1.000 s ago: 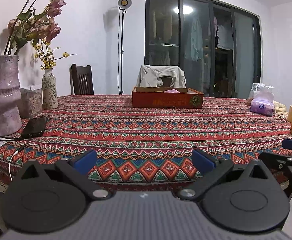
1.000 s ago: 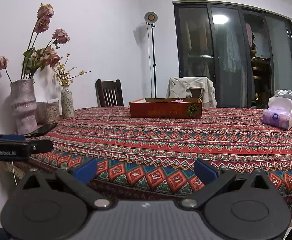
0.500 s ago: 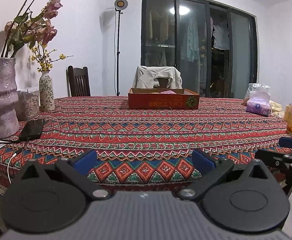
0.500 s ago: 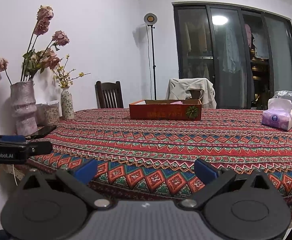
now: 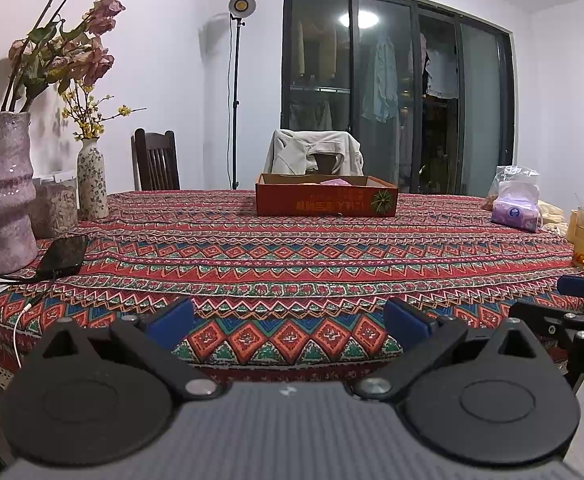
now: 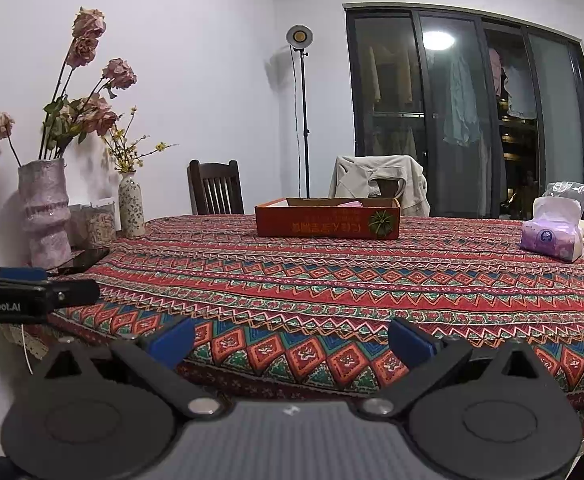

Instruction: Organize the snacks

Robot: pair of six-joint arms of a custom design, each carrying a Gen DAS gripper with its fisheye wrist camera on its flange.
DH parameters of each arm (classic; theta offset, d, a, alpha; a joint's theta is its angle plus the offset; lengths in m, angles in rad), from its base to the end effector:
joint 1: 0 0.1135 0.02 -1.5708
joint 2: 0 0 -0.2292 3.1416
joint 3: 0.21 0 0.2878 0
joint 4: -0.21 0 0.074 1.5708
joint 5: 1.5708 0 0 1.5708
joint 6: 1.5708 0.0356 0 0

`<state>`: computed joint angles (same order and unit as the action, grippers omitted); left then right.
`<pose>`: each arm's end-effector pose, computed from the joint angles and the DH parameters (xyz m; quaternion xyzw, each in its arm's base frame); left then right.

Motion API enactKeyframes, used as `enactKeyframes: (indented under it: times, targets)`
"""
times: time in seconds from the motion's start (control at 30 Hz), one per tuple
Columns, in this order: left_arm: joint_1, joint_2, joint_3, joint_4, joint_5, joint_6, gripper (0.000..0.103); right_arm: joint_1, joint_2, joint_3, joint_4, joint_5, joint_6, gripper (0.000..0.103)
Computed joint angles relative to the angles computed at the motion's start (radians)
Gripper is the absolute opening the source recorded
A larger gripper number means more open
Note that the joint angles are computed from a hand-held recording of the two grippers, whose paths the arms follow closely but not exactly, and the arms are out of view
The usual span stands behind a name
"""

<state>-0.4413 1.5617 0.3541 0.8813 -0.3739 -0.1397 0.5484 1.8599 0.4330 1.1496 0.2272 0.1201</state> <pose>0.2546 -0.1059 0.0665 0.0128 0.8056 -0.0193 0.5920 0.2513 0.1441 0.0335 -0.1018 0.7893 0.1110 0.5953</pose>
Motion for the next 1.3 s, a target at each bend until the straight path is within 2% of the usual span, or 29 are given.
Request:
enactKeyframes:
  times: [1.3]
  targets:
    - [0.0,0.004,-0.003,0.009,-0.003,-0.002,0.103,0.001,-0.011,-0.012,0.018,-0.001,0.006,0.103]
